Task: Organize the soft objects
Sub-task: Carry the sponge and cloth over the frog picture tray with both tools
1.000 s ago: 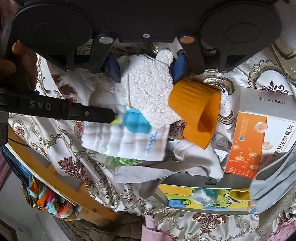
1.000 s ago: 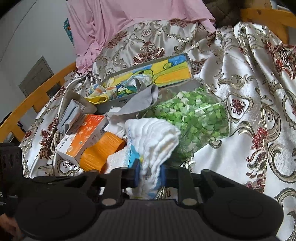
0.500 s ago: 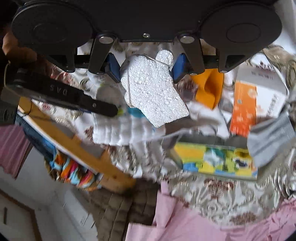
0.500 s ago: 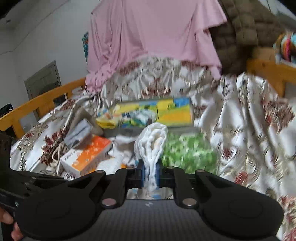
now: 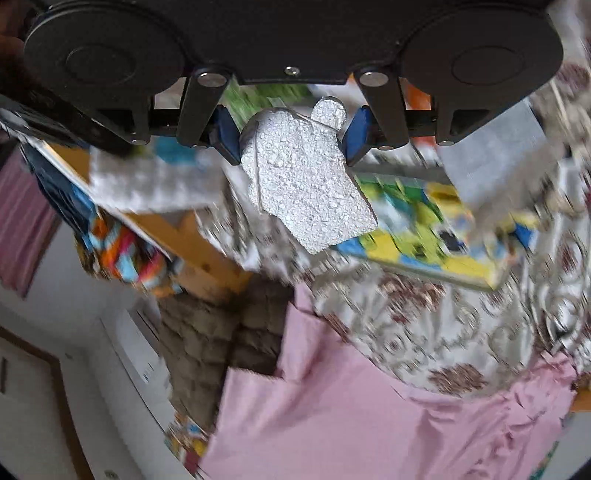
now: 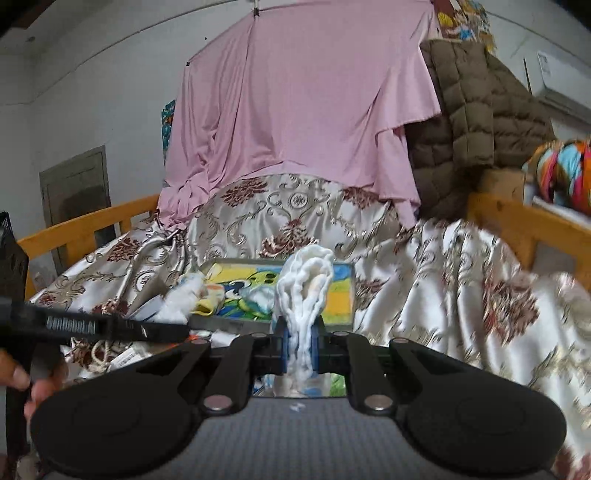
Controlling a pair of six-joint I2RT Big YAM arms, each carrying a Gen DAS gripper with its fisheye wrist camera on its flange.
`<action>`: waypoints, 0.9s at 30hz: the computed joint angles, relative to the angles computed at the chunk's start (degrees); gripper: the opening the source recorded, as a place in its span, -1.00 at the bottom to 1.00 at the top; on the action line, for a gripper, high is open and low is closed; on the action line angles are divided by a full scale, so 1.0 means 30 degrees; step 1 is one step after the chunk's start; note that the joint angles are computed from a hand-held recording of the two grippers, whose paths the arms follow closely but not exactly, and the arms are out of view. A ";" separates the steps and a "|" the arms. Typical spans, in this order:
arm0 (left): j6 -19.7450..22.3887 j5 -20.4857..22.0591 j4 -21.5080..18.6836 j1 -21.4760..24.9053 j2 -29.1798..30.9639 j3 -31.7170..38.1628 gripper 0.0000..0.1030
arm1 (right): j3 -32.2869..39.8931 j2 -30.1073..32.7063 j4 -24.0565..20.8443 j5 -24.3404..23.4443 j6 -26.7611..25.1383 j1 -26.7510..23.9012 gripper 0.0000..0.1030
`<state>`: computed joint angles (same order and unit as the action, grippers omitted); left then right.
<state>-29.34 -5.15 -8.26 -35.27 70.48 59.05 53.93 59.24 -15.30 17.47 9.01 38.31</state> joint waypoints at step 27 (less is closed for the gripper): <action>0.5079 0.0033 -0.1519 0.6453 0.6177 0.6310 0.18 | 1.9796 1.6870 -0.5557 -0.3390 0.1199 -0.0670 -0.75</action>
<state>-14.10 -5.05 -12.82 -15.91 89.01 77.98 113.32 109.85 -31.97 7.30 12.61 36.30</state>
